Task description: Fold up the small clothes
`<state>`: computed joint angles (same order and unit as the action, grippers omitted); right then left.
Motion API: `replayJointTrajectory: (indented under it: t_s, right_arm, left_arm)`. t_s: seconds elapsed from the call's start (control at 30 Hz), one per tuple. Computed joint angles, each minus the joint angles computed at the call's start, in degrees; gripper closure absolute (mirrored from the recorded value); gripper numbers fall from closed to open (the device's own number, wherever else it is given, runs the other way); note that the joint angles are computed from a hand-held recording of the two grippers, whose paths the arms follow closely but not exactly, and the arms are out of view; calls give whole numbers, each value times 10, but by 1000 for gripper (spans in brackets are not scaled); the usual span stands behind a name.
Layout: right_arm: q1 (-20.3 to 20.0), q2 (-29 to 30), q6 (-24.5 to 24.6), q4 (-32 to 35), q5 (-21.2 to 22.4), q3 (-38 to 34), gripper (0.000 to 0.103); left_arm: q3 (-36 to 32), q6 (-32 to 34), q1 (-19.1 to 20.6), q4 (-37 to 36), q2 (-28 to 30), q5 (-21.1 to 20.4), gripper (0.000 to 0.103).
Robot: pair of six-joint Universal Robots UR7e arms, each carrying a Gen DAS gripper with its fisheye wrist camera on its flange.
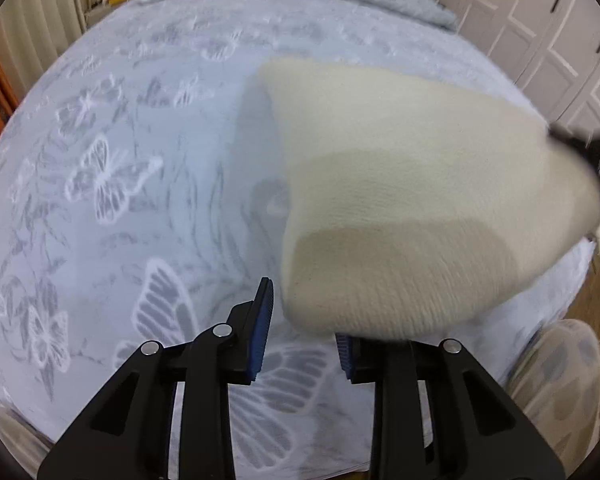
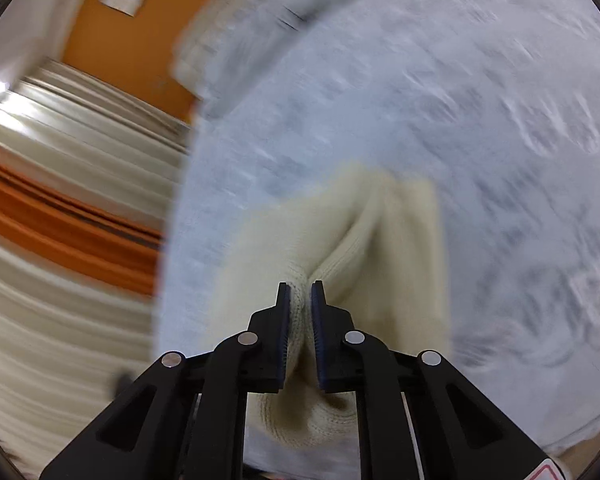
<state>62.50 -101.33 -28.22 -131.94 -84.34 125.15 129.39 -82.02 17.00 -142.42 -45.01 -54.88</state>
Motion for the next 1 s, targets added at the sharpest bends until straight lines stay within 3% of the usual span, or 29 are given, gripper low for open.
replayJointTrajectory:
  t_s: [0.07, 0.17, 0.23, 0.3, 0.37, 0.47, 0.5, 0.53, 0.6, 0.67, 0.7, 0.73, 0.8, 0.9, 0.97, 1.0]
  right_arm:
    - [-12, 27, -3, -11, -57, 12, 94]
    - [-30, 13, 1, -12, -24, 22, 90]
    - [-28, 9, 8, 12, -9, 11, 82]
    - [-5, -2, 11, 1, -33, 11, 82]
    - [18, -27, 1, -37, -49, 28, 82]
    - [51, -57, -30, -45, -26, 37, 82]
    - [73, -43, -30, -46, -43, 33, 77]
    - [97, -17, -32, -53, -71, 26, 59]
    - [115, 23, -24, -110, -116, 28, 40]
    - [111, 61, -14, -135, -144, 21, 41]
    - [102, 90, -2, -111, -146, 8, 59]
    - [89, 94, -6, -83, -145, 2, 88]
    - [84, 94, -8, -62, -126, -6, 91]
    - [78, 32, -19, -60, -57, -10, 92]
    - [77, 13, -34, -77, -70, -6, 92]
    - [74, 17, -48, -99, -105, 0, 91]
  left_arm:
    - [-4, 6, 10, -18, 17, -21, 75]
    - [-11, 22, 1, -5, 22, -11, 73]
    - [-9, 23, -5, -1, 14, -14, 58]
    - [-3, 10, -18, 9, 1, -14, 47]
    - [8, 5, -38, 13, -18, -13, 45]
    - [15, -13, -64, 29, -43, -9, 37]
    - [18, -20, -72, 30, -50, -4, 32]
    - [19, -26, -80, 32, -56, 1, 29]
    - [14, -22, -84, 38, -59, 4, 27]
    - [4, -10, -85, 49, -58, 12, 27]
    - [0, -8, -87, 52, -58, 17, 27]
    - [-2, -9, -88, 50, -58, 21, 27]
    - [-5, 0, -85, 31, -58, 27, 27]
    - [-10, 21, -85, 13, -59, 42, 26]
    - [-18, 36, -82, 5, -53, 51, 22]
    - [-21, 42, -79, -1, -47, 52, 21]
